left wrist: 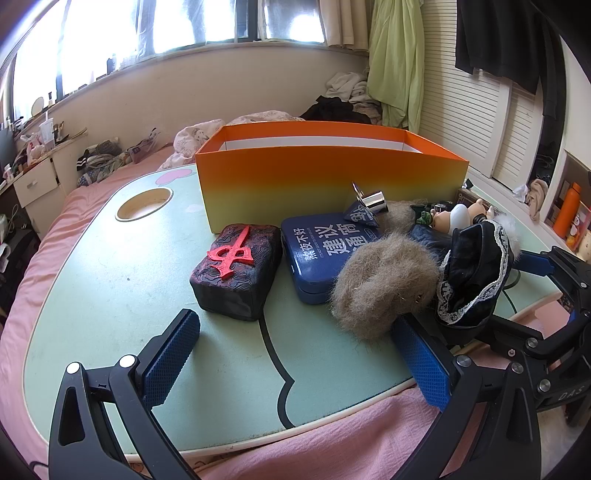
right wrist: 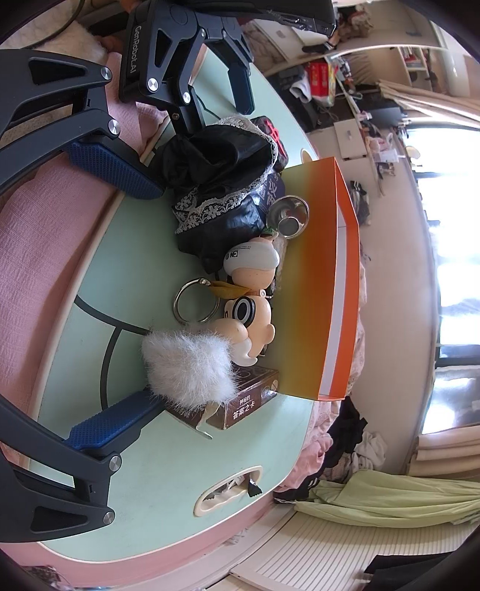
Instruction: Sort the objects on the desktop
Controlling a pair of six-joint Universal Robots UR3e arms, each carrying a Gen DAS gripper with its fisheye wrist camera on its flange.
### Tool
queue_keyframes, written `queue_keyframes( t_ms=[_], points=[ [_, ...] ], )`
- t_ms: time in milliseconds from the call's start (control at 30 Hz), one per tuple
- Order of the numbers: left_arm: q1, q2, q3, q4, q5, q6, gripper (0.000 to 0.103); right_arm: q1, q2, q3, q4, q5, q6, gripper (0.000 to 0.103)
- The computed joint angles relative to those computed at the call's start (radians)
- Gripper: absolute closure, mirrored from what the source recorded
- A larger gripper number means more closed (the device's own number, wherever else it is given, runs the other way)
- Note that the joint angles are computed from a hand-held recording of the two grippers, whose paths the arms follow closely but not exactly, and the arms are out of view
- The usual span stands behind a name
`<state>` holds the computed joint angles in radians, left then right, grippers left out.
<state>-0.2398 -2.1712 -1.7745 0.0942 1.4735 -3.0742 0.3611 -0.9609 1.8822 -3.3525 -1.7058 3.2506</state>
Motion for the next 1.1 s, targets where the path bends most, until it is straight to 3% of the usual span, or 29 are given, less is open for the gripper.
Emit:
queue_keyframes(
  t_ms=[1100],
  points=[
    [0.013,-0.009,0.006,0.003,-0.029,0.029,0.000,-0.001,-0.005,0.008,-0.003,0.001,0.000,0.000]
  ],
)
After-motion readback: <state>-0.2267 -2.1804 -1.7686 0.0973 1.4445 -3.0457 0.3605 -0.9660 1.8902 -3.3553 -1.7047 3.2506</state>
